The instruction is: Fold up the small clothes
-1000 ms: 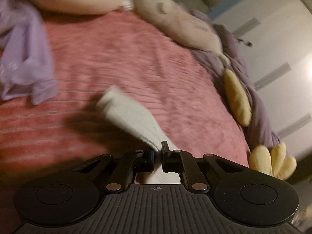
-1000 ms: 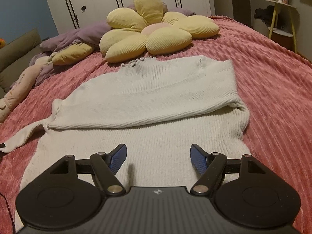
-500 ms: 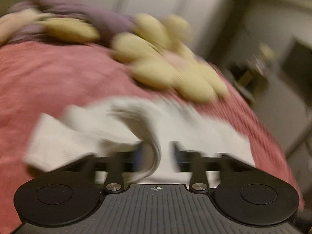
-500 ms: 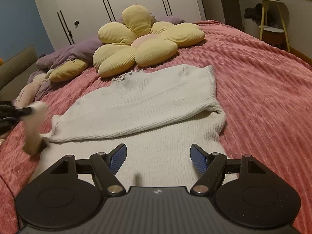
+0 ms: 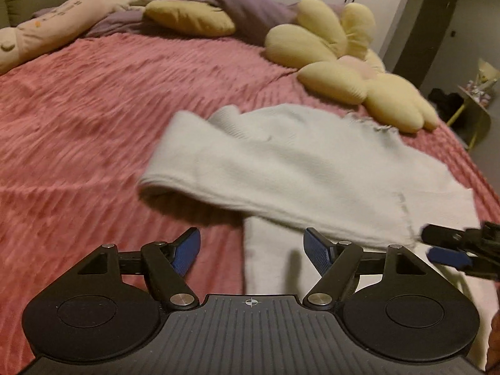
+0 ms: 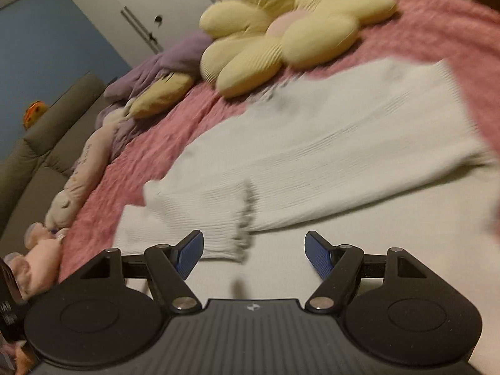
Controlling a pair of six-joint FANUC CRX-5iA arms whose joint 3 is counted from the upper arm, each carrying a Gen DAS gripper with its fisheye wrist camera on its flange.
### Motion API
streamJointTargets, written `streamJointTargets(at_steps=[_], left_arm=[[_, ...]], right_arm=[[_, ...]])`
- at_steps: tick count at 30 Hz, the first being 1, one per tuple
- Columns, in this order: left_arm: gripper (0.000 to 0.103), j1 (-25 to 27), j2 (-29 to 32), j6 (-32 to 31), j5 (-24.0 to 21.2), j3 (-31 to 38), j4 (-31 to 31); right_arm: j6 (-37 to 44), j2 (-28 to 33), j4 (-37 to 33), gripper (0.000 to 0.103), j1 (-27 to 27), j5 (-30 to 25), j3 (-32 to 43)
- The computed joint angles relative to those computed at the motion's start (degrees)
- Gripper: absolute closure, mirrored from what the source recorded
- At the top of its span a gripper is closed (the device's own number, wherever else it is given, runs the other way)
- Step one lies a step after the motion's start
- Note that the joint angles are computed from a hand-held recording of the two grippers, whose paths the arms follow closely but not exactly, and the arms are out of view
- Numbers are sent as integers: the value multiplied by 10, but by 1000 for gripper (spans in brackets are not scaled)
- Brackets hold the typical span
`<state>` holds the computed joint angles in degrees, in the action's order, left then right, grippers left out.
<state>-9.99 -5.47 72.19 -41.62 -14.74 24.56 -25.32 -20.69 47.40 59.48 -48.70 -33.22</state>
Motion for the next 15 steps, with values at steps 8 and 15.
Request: streamJointTargets(at_steps=[8,15], left_arm=[[24,-9,7,31,12,5,-37],[24,-15,15,44,18,16,-41]], right_arm=[[130,79,-70,94,-25,2,82],[110,71,62,97,18,-154,72]])
